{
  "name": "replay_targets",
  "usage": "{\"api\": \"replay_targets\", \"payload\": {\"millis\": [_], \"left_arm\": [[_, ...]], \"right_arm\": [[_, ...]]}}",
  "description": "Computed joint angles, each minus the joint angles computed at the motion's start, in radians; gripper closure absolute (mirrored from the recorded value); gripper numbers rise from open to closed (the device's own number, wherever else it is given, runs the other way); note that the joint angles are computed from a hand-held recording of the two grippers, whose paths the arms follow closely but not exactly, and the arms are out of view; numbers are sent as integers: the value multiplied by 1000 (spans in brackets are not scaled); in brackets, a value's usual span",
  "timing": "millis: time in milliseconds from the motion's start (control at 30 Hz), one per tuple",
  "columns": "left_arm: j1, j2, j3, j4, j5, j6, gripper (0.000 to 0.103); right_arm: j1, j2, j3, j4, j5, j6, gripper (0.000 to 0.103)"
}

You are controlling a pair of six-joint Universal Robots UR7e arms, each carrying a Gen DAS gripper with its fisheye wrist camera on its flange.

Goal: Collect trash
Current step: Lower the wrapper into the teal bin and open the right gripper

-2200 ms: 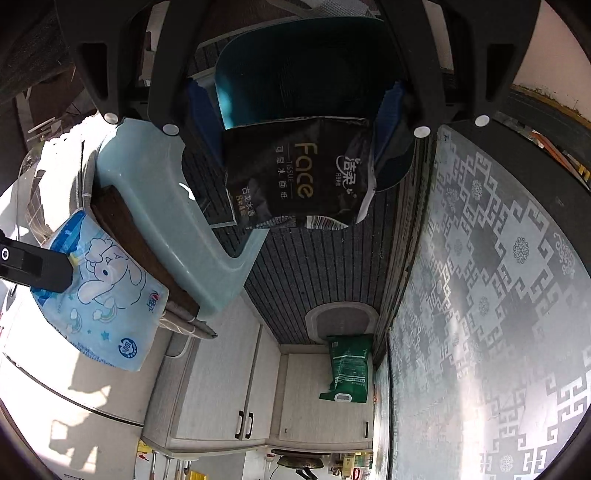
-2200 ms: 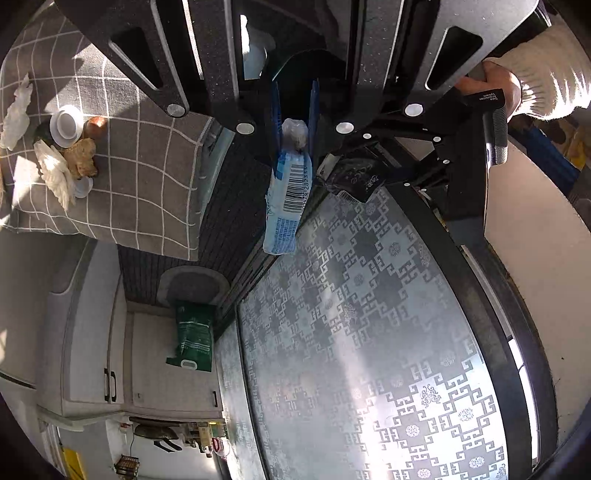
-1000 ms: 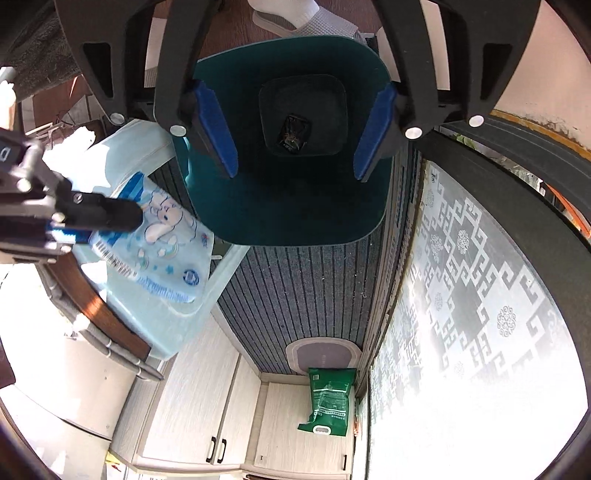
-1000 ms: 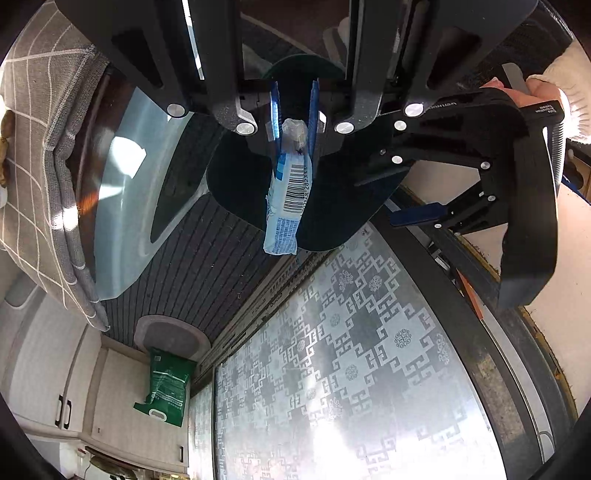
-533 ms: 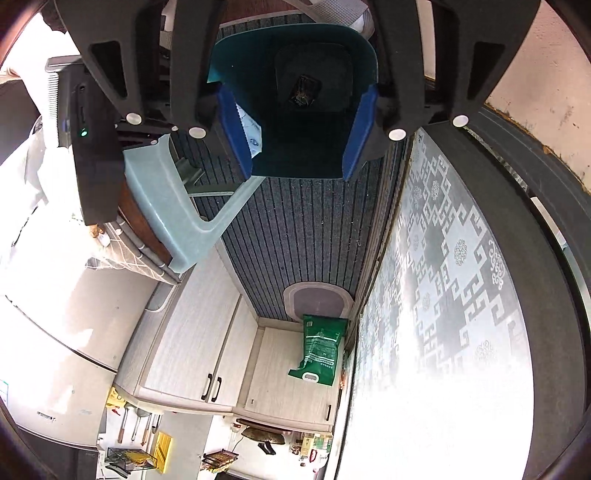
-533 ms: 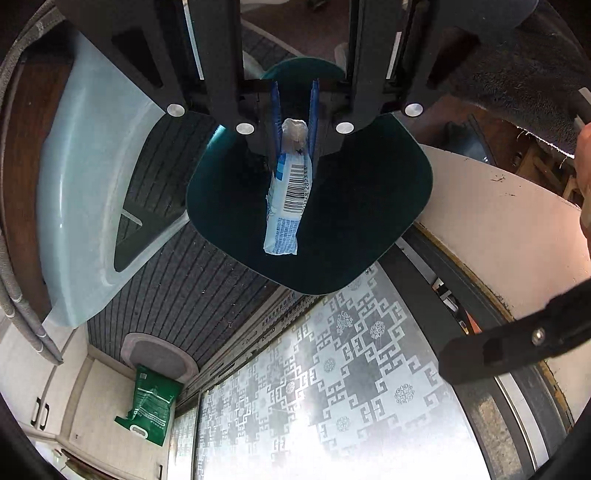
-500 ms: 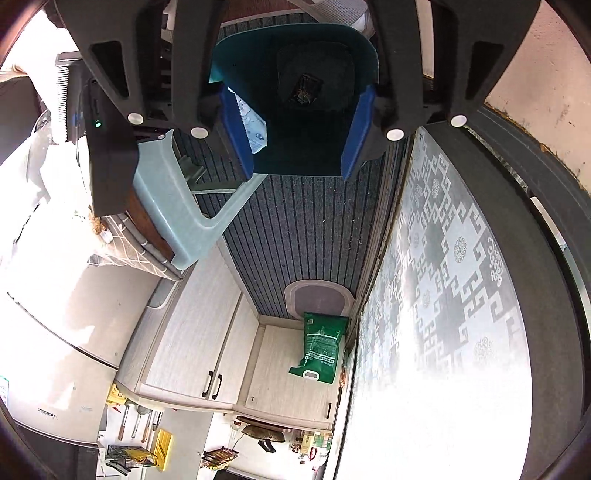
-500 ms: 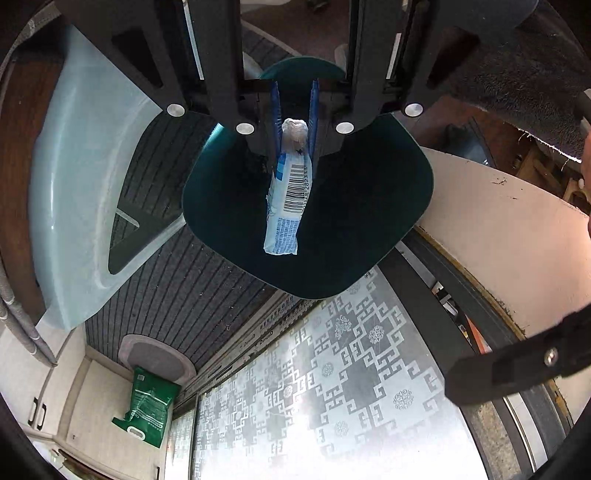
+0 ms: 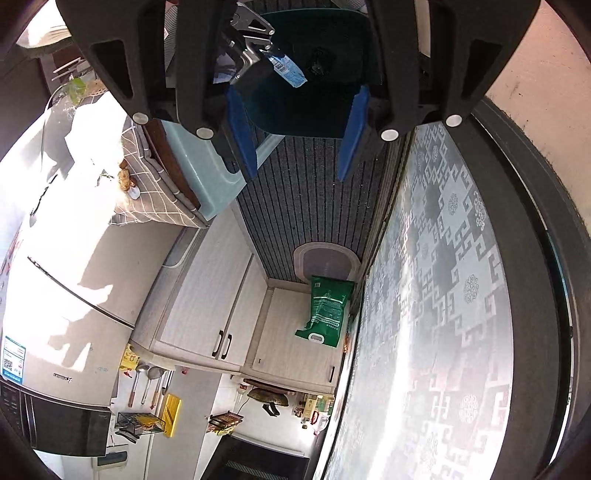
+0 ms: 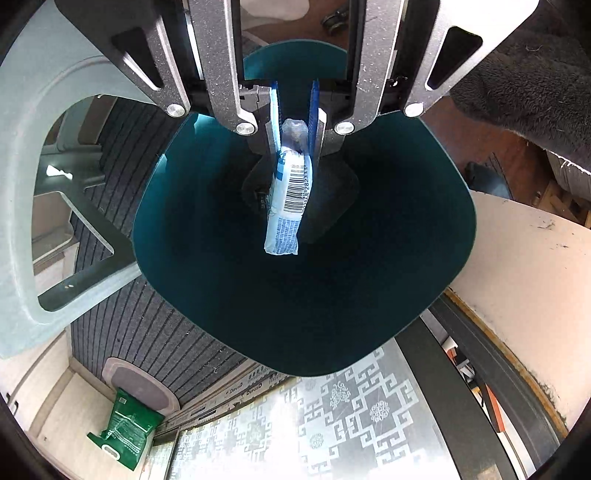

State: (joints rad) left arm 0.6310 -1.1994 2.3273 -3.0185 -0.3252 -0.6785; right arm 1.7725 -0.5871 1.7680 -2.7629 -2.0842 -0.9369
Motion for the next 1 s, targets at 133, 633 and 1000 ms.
{"api": "replay_targets", "payload": {"millis": [133, 633, 1000], "left_arm": [[-18, 2, -5, -8, 15, 16, 55], [-67, 30, -43, -21, 68, 67, 40], [-81, 130, -121, -227, 96, 272, 33]], "right_arm": [[-1, 23, -1, -30, -25, -19, 82], [32, -136, 62, -93, 234, -25, 64], [7, -324, 71, -161, 401, -56, 64]]}}
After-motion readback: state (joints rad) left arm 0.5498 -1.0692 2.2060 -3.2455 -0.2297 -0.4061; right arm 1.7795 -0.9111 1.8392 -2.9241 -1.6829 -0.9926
